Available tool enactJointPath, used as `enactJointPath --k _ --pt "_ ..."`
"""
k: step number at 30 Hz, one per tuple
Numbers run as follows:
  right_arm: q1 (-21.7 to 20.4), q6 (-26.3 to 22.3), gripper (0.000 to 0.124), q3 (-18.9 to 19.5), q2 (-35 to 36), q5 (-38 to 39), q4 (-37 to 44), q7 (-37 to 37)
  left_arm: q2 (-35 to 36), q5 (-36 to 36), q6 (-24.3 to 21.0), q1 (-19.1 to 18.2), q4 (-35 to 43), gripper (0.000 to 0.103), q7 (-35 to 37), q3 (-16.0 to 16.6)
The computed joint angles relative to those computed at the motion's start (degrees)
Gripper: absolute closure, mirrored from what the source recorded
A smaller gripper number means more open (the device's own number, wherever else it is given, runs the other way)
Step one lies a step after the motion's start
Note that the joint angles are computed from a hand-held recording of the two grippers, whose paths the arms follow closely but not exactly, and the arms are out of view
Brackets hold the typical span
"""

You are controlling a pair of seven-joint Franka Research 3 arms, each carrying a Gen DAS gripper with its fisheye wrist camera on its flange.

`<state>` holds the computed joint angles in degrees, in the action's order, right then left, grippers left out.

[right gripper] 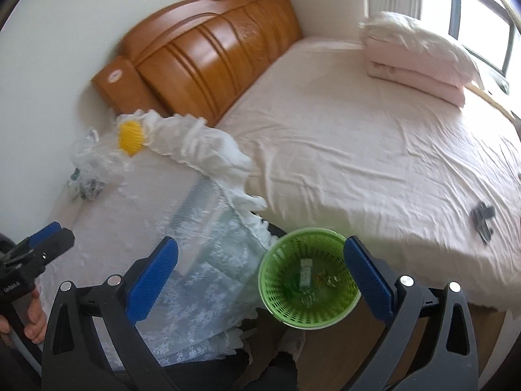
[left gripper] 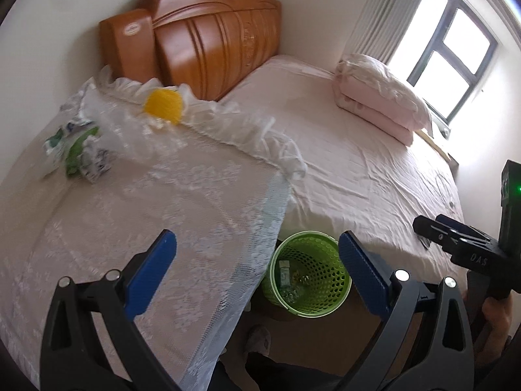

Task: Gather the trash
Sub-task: 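Move both tools back over the bed toward the remaining trash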

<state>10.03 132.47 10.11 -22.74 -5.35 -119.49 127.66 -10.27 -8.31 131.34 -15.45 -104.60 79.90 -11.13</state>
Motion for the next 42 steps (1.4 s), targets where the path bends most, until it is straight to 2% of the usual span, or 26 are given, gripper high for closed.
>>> enactJointPath --k 17,25,29,35,42 --pt "7.3 3.8 0.023 -0.5 11.8 3.8 11.8 -10.5 -6.2 5.5 0.6 4.5 -6.4 0.008 -8.3 2.4" --pt "10.4 3.5 0.023 -1.7 17.9 9.8 17.3 -16.8 -9.4 7.9 -1.2 6.3 -9.7 0.008 -11.9 3.6" --pt "11.5 3.0 0.023 -2.0 21.1 12.5 20.3 -19.3 -10.1 8.5 -1.7 7.1 -10.7 0.008 -12.5 4.3" --pt "13.1 0.5 0.023 -2.3 26.9 12.7 26.9 -20.0 -10.3 9.6 -2.2 8.6 -11.7 0.008 -12.6 5.3" --pt "15.1 -3.1 0.023 -3.3 33.8 10.4 35.7 -18.4 -4.1 12.6 -0.1 12.3 -7.9 0.008 -9.7 7.1"
